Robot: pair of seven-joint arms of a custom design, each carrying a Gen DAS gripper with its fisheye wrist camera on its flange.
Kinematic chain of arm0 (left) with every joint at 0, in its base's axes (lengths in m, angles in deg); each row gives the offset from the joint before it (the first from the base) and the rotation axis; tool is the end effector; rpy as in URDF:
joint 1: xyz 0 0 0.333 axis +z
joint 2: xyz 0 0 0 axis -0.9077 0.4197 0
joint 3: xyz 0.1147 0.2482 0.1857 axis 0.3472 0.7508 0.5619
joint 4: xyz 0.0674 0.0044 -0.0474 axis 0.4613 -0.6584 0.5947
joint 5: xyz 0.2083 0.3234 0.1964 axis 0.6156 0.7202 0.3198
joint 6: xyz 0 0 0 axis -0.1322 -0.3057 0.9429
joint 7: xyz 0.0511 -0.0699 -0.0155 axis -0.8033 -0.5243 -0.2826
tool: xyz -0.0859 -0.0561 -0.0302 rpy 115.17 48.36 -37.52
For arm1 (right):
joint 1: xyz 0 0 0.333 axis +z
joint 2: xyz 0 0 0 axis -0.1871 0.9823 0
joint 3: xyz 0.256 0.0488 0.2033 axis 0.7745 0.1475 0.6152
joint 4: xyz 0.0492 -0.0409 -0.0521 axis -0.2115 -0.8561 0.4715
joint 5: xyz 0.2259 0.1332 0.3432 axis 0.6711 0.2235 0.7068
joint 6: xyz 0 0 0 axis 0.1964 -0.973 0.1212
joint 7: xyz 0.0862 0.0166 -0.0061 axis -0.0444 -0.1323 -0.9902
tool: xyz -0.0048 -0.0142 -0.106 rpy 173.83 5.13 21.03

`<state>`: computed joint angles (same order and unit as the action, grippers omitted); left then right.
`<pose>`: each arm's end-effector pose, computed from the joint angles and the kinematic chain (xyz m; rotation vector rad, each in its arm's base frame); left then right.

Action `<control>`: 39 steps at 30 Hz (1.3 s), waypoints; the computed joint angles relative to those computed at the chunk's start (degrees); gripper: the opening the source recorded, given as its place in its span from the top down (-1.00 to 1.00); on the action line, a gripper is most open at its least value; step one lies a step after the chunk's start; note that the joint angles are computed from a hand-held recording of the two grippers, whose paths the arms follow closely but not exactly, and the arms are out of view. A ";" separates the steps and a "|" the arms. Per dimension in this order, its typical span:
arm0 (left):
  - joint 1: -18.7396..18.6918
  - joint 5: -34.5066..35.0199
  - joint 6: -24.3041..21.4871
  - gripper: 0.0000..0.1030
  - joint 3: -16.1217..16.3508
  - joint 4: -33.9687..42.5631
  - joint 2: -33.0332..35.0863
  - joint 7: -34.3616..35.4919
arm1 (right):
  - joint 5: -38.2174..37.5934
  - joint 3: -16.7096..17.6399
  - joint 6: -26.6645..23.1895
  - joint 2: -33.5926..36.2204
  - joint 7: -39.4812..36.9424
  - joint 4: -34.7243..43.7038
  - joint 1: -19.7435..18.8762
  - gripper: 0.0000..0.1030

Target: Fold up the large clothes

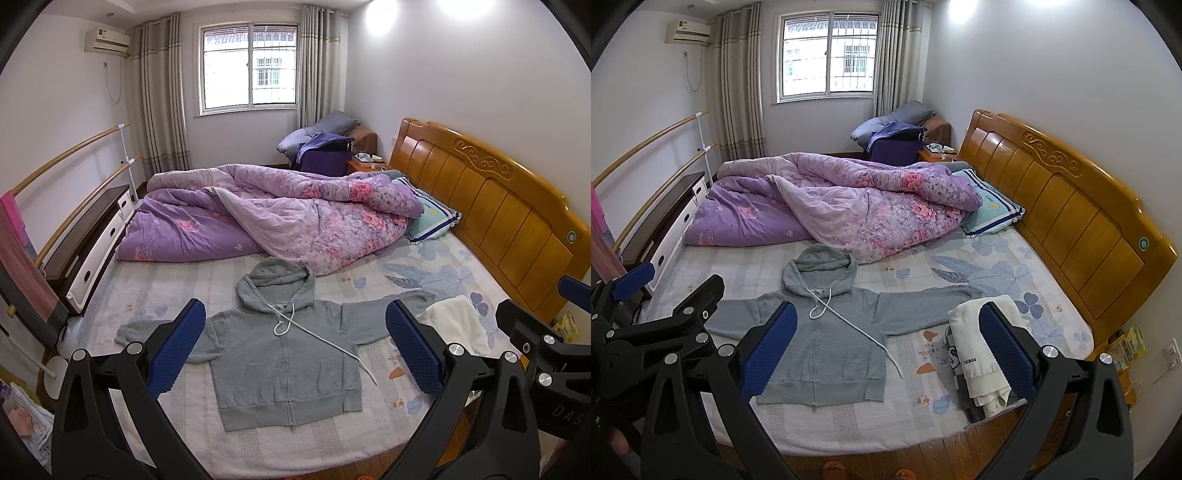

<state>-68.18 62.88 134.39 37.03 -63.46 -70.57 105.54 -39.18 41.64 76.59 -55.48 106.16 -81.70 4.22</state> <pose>0.4918 -0.1082 0.8960 -1.8061 1.4901 -0.7560 0.5355 0.1895 0.8895 -1.9042 1.4756 -0.7151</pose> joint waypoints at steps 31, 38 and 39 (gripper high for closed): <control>0.02 0.33 0.16 -0.90 -0.06 -0.11 0.30 0.02 | 0.83 -0.22 0.20 -0.03 -0.29 -0.44 -0.29 -0.85; -0.01 0.32 0.11 -0.90 -0.09 0.05 0.43 0.07 | 0.89 -0.18 0.28 -0.24 -0.18 -0.85 -0.33 -0.85; 0.02 0.37 0.24 -0.90 -0.03 -0.08 0.38 0.18 | 0.80 -0.14 0.26 -0.30 -0.12 -0.89 -0.31 -0.85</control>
